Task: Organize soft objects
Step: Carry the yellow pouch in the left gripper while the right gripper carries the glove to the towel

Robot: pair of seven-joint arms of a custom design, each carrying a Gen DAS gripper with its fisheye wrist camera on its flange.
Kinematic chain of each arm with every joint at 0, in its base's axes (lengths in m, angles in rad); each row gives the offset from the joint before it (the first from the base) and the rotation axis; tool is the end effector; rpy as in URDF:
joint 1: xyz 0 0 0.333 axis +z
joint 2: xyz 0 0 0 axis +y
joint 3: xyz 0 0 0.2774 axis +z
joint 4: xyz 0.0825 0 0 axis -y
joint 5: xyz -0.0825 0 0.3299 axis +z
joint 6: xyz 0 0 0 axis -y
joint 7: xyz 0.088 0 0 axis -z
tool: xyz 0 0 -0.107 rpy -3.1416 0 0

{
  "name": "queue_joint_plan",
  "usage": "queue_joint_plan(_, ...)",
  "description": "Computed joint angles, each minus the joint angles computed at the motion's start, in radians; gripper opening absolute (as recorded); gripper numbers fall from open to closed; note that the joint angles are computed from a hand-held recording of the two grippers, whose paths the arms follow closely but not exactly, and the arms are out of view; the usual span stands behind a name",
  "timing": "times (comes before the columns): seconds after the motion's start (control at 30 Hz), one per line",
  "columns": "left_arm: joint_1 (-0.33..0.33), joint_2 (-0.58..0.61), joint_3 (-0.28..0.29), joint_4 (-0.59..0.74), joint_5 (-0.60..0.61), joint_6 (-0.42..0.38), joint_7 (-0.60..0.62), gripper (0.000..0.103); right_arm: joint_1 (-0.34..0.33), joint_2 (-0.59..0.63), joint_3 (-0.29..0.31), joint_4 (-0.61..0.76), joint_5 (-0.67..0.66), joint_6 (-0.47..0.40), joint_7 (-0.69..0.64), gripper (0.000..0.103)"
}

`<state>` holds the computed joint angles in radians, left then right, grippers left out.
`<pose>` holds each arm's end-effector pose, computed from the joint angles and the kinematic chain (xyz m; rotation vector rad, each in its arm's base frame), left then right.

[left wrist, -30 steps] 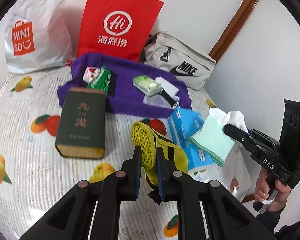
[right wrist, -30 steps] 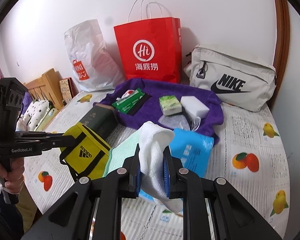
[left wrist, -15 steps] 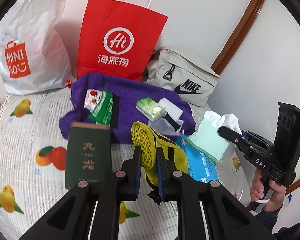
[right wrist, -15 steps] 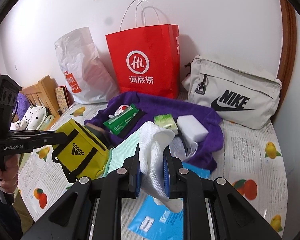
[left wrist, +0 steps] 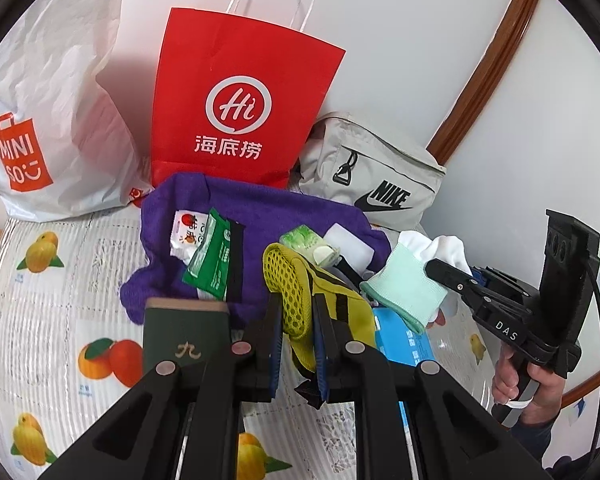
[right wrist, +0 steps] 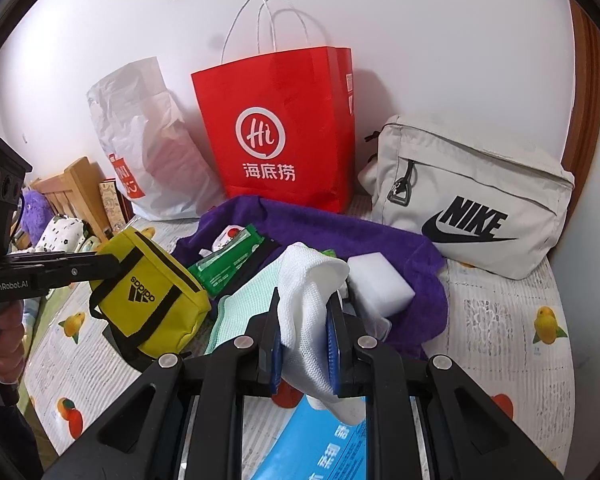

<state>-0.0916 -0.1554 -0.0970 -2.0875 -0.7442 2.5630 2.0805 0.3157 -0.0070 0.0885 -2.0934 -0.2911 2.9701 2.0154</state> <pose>0.5017 -0.0879 0.5419 -1.7412 2.1283 -1.1835 0.4937 0.2327 0.5177 -1.8125 1.4466 -0.5855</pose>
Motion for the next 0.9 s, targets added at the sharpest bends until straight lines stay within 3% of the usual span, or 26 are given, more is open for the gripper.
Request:
queue_joint_plan(0.53, 0.033, 0.129, -0.012, 0.126, 0.026, -0.001, -0.019, 0.014, -0.015, 0.148, -0.001, 0.176, 0.069, -0.076, -0.084, 0.018)
queue_joint_plan(0.9, 0.067, 0.275, -0.035, 0.280, 0.142, 0.003, -0.118, 0.014, -0.034, 0.303, 0.015, 0.357, 0.148, -0.156, -0.190, 0.018)
